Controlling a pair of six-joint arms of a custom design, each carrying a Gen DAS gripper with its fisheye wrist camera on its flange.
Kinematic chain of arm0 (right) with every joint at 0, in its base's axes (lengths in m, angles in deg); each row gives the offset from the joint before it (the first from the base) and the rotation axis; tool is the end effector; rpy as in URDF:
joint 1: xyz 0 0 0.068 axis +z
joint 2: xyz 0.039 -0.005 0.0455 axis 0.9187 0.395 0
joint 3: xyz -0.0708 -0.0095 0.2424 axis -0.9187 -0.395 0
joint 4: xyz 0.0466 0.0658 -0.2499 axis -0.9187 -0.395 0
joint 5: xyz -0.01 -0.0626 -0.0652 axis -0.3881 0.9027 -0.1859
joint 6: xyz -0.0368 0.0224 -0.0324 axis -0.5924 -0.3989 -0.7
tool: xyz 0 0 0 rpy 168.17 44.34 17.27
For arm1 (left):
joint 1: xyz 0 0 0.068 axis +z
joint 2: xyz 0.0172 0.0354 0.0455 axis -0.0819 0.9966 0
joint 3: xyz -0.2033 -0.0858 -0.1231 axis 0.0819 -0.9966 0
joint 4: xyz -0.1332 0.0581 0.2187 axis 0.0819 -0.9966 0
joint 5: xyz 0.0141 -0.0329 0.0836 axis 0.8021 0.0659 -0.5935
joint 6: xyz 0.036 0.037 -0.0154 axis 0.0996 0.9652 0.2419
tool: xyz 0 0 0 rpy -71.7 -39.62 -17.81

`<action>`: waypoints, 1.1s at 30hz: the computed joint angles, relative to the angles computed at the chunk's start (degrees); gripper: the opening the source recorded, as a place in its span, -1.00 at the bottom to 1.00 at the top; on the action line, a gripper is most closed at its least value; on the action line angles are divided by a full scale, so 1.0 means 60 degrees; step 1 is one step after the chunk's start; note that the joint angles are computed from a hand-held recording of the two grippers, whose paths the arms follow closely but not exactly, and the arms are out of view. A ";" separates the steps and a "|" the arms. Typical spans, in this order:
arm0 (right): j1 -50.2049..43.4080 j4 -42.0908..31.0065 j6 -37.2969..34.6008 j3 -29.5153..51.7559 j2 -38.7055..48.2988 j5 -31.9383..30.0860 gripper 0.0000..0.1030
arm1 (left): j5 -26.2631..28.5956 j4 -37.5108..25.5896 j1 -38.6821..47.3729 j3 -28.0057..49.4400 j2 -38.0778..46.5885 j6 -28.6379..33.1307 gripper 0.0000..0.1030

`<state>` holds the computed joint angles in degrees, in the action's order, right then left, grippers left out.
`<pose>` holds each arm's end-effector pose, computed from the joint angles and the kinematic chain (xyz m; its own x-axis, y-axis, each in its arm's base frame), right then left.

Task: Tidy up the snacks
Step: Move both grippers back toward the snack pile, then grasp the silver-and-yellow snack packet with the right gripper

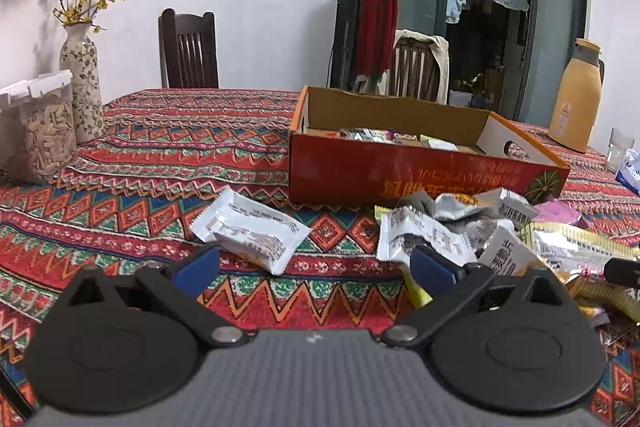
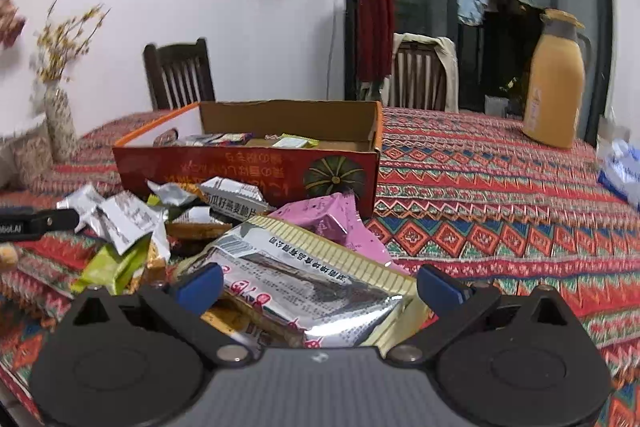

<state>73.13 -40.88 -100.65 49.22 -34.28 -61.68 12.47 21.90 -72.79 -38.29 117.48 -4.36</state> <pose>0.1953 0.0323 0.1684 -0.4942 -0.2863 -0.8208 -0.4734 0.8805 -0.0220 0.1141 -0.2015 0.1189 -0.4497 -0.2109 -0.8679 -0.3165 0.9463 -0.0659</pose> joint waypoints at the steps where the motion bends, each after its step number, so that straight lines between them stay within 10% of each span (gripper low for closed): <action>1: 0.0098 0.0003 -0.0221 0.0103 0.0175 0.0110 1.00 | 0.0045 0.0240 0.0049 -0.0109 -0.0086 0.0203 1.00; 22: 0.0642 -0.0075 -0.1975 0.2179 0.3879 -0.0260 0.99 | 0.0282 0.1333 0.0170 -0.0654 -0.0450 0.0709 1.00; 33: 0.0292 0.0036 -0.2457 0.1378 0.2736 -0.0574 0.23 | 0.0339 0.1341 0.0211 -0.0665 -0.0458 0.0601 1.00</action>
